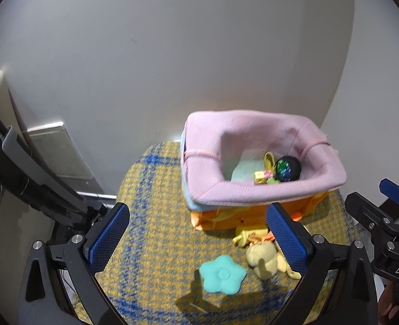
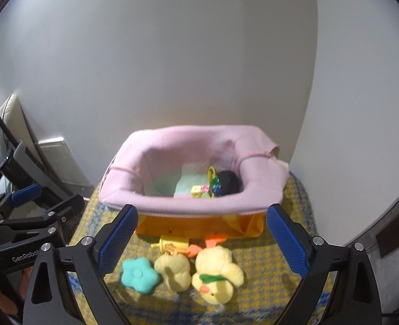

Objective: Organize objects
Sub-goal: 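Raise both open tools out of the basket and move toward the plush toys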

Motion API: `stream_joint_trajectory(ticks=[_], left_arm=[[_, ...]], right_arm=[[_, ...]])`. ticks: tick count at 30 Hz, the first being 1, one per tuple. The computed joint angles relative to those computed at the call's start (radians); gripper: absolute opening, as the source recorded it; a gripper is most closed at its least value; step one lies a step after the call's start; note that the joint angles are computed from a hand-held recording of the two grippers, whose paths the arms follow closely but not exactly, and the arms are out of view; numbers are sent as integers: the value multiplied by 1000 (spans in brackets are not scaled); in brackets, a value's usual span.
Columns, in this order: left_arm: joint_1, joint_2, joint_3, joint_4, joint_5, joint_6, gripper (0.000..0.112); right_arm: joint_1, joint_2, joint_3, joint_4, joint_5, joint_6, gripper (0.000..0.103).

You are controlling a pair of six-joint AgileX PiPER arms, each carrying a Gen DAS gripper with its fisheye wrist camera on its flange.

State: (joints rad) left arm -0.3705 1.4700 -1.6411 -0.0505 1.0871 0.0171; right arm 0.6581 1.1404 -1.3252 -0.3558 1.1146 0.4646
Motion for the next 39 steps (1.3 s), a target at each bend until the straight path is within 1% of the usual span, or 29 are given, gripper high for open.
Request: stream_joint_trajectory(ticks=[6, 12, 26, 31, 39], left_arm=[[32, -44, 120, -8, -49, 17, 103], [45, -74, 223, -11, -109, 42, 103], [109, -77, 437, -55, -234, 96, 103], [108, -69, 495, -41, -278, 89, 103], [121, -43, 532, -40, -316, 99, 103]], right_arm=[[55, -14, 82, -30, -15, 69, 100], [84, -20, 164, -38, -52, 112, 100], [126, 24, 323, -54, -152, 192, 100], [135, 52, 370, -54, -189, 213, 100], [119, 106, 395, -33, -241, 206, 100]])
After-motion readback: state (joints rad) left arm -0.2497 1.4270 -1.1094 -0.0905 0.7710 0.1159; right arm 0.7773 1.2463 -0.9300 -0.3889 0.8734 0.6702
